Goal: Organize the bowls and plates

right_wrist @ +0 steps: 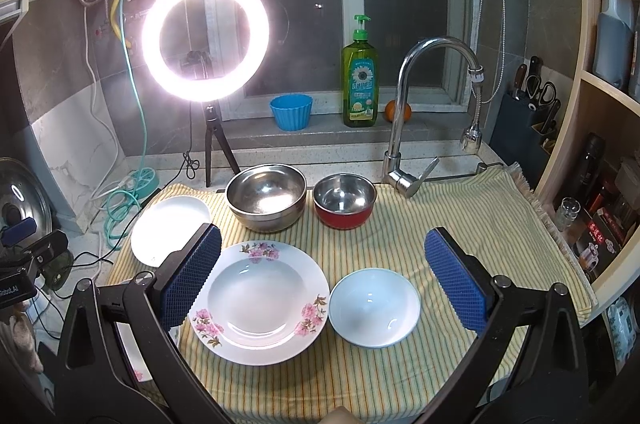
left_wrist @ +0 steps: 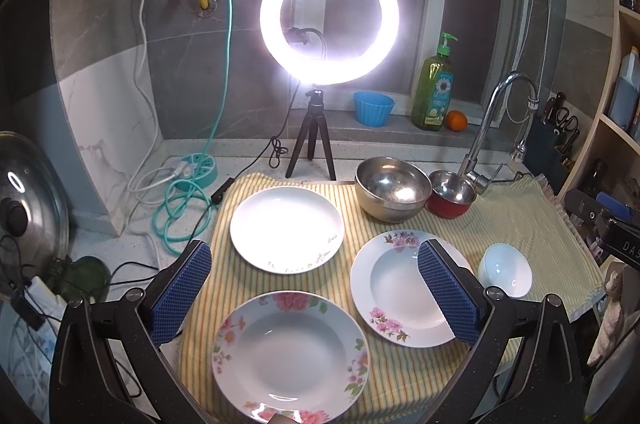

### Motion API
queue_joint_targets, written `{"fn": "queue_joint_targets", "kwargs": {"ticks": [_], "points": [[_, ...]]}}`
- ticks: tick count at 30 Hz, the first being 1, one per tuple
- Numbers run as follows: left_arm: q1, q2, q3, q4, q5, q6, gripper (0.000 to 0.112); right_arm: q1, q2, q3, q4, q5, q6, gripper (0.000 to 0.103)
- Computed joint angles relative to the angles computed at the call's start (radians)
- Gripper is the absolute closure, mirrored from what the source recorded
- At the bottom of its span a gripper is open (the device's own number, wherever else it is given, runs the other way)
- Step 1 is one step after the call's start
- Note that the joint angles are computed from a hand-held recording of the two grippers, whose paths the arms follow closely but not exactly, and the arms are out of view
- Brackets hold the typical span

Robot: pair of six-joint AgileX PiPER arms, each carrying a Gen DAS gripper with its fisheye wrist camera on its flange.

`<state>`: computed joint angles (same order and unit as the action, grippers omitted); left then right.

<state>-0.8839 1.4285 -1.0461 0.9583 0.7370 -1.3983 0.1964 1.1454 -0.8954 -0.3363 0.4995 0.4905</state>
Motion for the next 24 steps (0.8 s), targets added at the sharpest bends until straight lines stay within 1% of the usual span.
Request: {"fn": "queue_joint_targets", "kwargs": {"ticks": [9,16,21,24], "points": [[0.004,0.005,0.001,-0.004,-0.004,0.003,0.01,-0.001,0.017,-0.011,0.0,-0.002,-0.003,0.0],[0.028,0.029,-0.011,-0.036,-0.033,0.042,0.01,-0.006,0.026,0.016,0.004,-0.022,0.0,0.0],[0.064,0.057,-0.027,-0.081,-0.069,0.108,0.01,-0.038,0.036,0.042,0.082,-0.038,-0.063,0.0],[0.089,0.075,-0.033,-0.122,-0.103,0.159,0.011,-0.073,0.043,0.059,0.185,-0.054,-0.156,0.0]]}}
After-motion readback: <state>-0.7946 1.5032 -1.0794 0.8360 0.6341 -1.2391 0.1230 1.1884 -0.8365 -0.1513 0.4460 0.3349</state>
